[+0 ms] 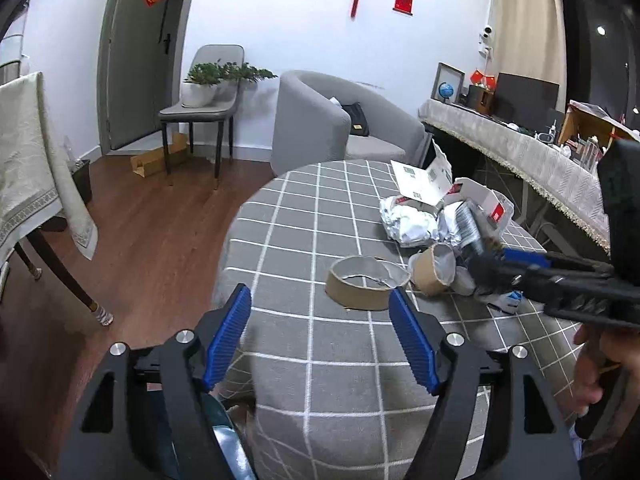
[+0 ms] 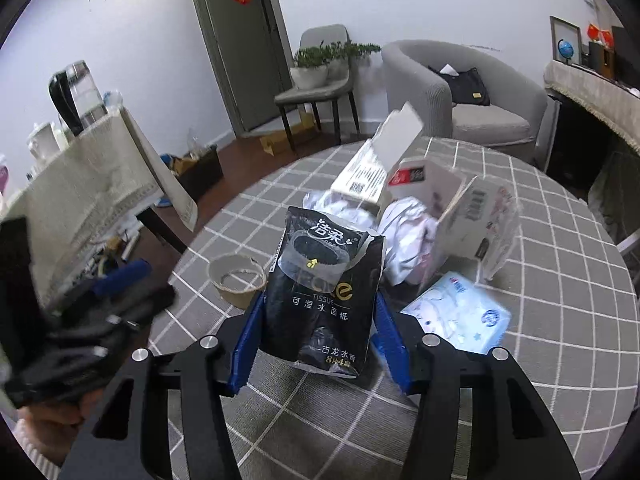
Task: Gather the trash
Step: 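Grasp the brown tape roll with the left tool while the right tool lifts the tissue pack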
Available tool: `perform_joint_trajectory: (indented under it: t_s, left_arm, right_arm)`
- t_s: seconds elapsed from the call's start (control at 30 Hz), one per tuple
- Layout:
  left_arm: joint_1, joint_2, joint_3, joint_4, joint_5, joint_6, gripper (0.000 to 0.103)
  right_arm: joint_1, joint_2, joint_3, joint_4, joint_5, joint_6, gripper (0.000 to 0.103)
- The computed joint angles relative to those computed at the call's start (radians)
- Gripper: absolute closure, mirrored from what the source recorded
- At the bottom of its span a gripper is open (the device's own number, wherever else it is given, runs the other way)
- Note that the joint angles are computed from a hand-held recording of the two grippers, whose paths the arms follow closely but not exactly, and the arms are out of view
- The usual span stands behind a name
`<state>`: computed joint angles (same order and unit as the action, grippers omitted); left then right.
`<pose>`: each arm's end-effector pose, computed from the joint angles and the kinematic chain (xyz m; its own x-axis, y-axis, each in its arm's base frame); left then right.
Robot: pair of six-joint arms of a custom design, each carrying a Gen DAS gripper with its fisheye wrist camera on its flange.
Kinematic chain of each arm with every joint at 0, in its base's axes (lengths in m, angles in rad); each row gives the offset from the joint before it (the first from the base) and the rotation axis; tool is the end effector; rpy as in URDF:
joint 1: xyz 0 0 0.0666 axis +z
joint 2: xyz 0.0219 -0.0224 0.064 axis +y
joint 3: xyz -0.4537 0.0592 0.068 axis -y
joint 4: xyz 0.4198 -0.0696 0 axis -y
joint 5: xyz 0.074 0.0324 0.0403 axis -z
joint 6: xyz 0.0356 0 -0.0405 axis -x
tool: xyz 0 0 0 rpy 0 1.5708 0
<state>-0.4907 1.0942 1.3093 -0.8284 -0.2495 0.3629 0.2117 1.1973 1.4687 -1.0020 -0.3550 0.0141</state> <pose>0.3329 -0.1683 0.5919 -0.5735 -0.0836 -0.8149 0.0802 0.9843 -0.1574 0.3924 0.0966 0.6186 -0.6460 -0.1524 -0.7480 -0.4593 0.8603 0.2214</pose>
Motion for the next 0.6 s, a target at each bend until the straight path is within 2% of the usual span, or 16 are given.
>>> perform_joint_trajectory:
  t_s: [0.17, 0.37, 0.6]
  left_arm:
    - [-0.011, 0.03, 0.028, 0.001, 0.018, 0.01, 0.021]
    - [-0.036, 0.089, 0.078, -0.037, 0.007, -0.021, 0.02]
    - [-0.024, 0.155, 0.143, -0.113, 0.015, -0.021, 0.02]
  right_arm:
    - [-0.036, -0.019, -0.01, 0.028, -0.066, -0.028, 0.048]
    - [-0.074, -0.03, -0.023, 0.046, -0.127, -0.053, 0.048]
    - [-0.099, -0.038, -0.034, 0.052, -0.152, -0.058, 0.048]
